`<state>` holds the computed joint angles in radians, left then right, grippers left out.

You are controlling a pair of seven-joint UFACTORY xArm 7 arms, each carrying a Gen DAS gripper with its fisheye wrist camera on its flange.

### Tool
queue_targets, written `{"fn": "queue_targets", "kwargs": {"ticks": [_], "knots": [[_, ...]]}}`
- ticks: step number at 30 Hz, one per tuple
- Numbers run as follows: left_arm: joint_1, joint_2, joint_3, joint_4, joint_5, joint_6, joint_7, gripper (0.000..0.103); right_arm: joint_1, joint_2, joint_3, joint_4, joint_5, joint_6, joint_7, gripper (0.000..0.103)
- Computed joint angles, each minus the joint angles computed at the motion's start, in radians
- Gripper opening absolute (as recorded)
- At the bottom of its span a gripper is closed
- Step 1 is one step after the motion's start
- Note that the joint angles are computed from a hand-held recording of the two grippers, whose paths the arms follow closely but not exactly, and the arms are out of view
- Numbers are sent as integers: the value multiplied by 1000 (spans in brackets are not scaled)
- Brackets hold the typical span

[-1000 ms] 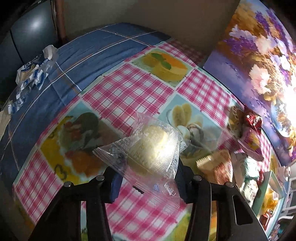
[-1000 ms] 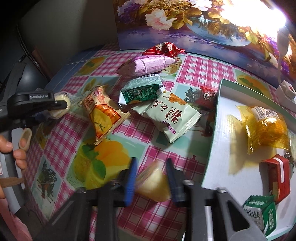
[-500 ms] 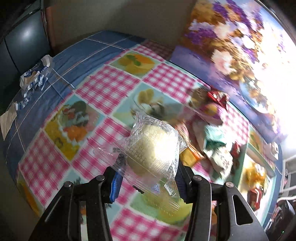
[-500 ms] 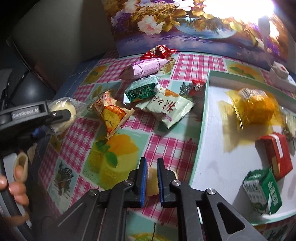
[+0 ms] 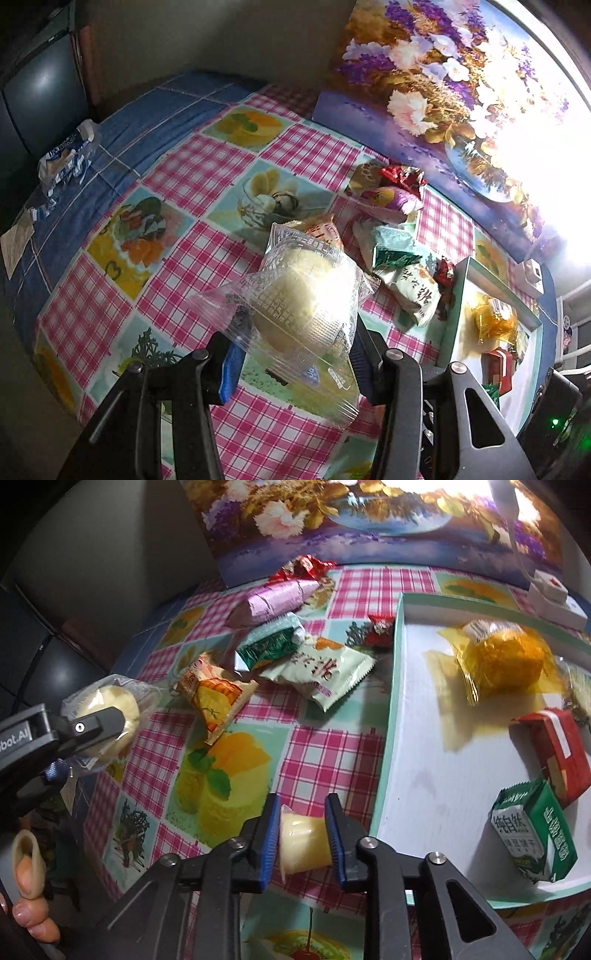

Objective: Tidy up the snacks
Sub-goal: 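Grasp the yellow pudding cup with right tool while left tool holds the bun up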

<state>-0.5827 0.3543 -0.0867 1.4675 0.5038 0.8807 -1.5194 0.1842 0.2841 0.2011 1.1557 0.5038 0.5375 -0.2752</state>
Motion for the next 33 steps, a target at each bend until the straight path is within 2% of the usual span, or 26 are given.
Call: {"fn": "queue_targets", "kwargs": {"ticks": [4,8,13,17,26,33], "knots": [[15,-21,0,-50,-18,-35,-12,52,0,6,-1,5,-6,22,12,30],[27,-41,-1,-89,-20,-56,-33,52,-14,1,8,2,34,38,-12,43],[44,-35,-11,-99,-45,-85,-9,52,2,-11,-3,-4,16,45,7,45],[47,-28,-13,-99,-65,-97,20,52,8,-35,-11,-19,3,45,21,56],[44,-33,-12,-116,-82,-115,44,52,4,-86,-21,-48,34,63,13,56],[39,-46,-15,-134,-80,-119,56,52,34,-73,-35,-43,-62,78,56,56]]}}
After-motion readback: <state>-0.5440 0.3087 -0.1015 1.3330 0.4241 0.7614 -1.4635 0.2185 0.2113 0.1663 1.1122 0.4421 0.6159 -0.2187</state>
